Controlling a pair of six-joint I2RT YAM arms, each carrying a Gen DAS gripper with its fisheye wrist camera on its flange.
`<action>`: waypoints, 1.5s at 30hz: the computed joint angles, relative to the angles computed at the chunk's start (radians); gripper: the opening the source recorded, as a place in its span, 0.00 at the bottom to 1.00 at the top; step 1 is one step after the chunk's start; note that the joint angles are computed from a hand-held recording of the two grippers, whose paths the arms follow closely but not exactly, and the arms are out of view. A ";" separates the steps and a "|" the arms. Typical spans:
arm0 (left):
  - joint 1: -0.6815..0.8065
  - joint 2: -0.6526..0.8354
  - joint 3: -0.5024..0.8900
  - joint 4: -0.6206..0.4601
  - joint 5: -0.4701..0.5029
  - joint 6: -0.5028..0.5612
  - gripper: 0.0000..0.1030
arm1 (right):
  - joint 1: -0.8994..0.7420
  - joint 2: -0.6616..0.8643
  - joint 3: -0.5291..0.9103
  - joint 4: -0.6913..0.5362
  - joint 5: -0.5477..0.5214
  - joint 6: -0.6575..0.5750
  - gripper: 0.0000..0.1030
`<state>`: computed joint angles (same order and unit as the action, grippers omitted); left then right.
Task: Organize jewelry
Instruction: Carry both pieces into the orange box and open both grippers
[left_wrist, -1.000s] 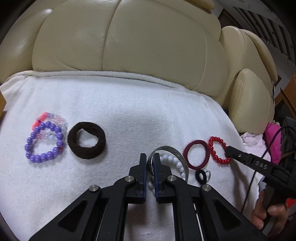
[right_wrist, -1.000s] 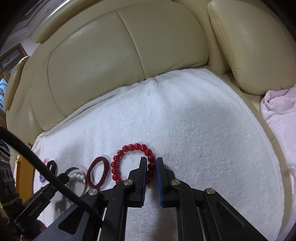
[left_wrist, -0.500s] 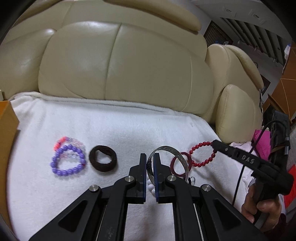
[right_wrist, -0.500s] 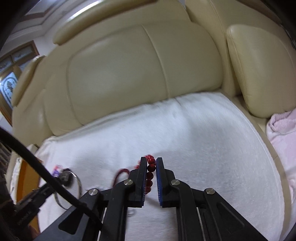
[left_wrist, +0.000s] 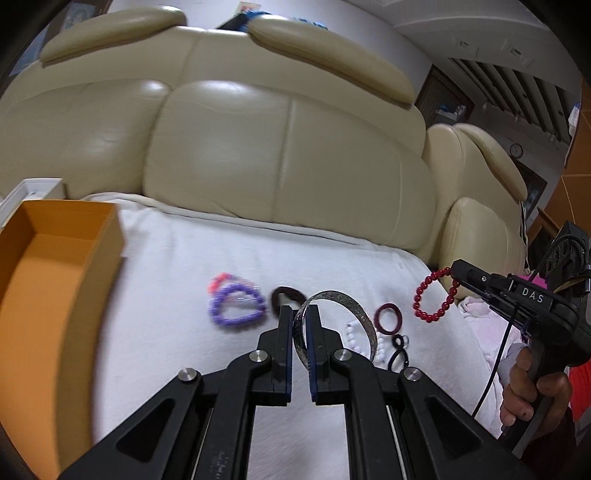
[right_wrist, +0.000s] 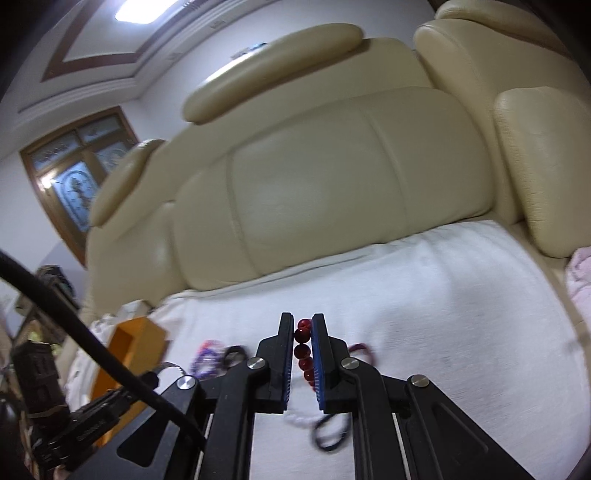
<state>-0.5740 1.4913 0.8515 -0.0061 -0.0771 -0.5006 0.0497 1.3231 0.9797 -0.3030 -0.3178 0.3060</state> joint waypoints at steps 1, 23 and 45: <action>0.013 -0.031 -0.023 -0.005 -0.001 0.005 0.06 | 0.016 -0.003 0.000 0.007 -0.014 0.014 0.11; 0.600 -0.324 -0.241 -0.302 -0.002 0.039 0.07 | 0.699 0.699 0.697 -0.036 0.054 0.174 0.11; 0.198 -0.204 -0.126 -0.212 -0.360 0.004 0.40 | 0.303 0.234 0.195 -0.110 0.110 0.110 0.25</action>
<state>-0.3760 1.2874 0.7259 -0.2182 -0.4368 -0.4967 0.3526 1.5570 1.1749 -0.4128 -0.2082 0.4165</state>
